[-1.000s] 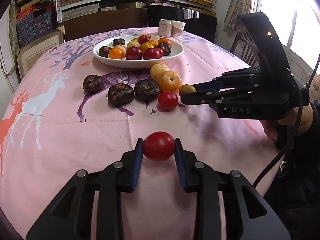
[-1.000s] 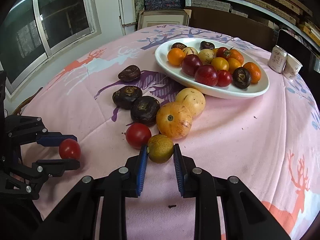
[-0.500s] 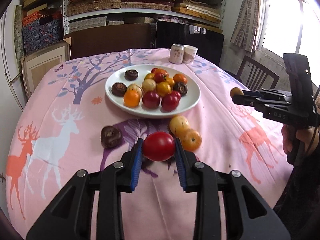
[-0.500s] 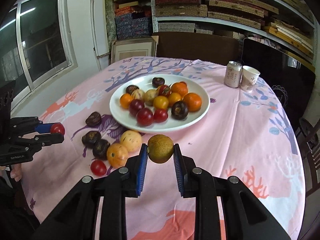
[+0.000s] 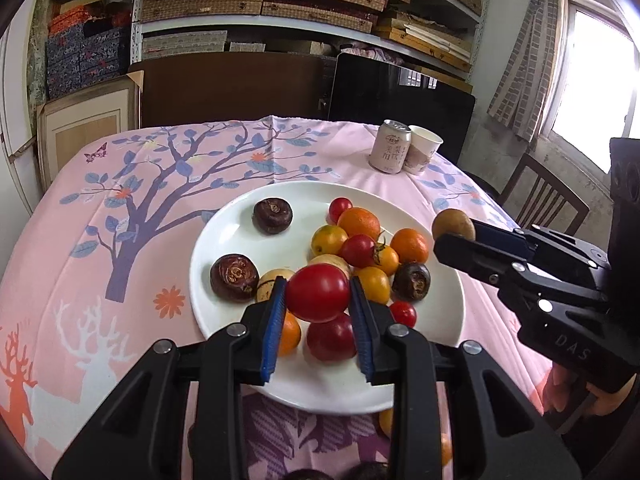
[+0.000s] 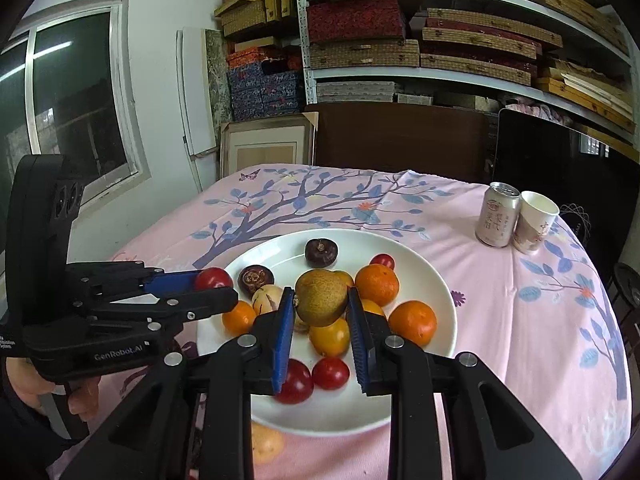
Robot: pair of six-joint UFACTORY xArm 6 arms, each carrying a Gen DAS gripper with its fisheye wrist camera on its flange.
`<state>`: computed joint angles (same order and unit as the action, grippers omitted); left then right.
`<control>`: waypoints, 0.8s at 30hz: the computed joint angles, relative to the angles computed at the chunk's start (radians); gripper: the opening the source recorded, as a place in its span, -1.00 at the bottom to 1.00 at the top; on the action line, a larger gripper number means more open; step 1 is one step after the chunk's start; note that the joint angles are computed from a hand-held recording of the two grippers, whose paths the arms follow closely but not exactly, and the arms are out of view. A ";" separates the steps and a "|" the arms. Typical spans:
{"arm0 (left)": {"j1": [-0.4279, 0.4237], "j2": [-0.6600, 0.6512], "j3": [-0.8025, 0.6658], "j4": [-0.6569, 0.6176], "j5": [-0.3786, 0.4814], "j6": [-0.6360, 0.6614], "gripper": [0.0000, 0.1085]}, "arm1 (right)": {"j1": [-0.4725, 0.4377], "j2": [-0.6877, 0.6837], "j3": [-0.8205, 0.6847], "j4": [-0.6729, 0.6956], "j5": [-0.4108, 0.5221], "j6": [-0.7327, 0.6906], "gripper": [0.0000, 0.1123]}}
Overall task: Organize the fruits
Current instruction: 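Carry the red tomato and brown-green fruit onto the plate and open both tools, then grasp a dark purple fruit with the left tool while the right tool grasps a large orange fruit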
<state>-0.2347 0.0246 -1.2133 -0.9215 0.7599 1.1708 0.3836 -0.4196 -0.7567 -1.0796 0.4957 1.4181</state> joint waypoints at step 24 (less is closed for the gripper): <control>0.147 -0.133 0.191 -0.035 0.081 0.110 0.40 | 0.012 -0.203 0.231 -0.053 0.086 0.224 0.28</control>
<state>-0.0874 -0.1084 -1.0225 -0.9569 0.8406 1.2805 0.3953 -0.6229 -0.5255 -1.1328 0.5818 1.6425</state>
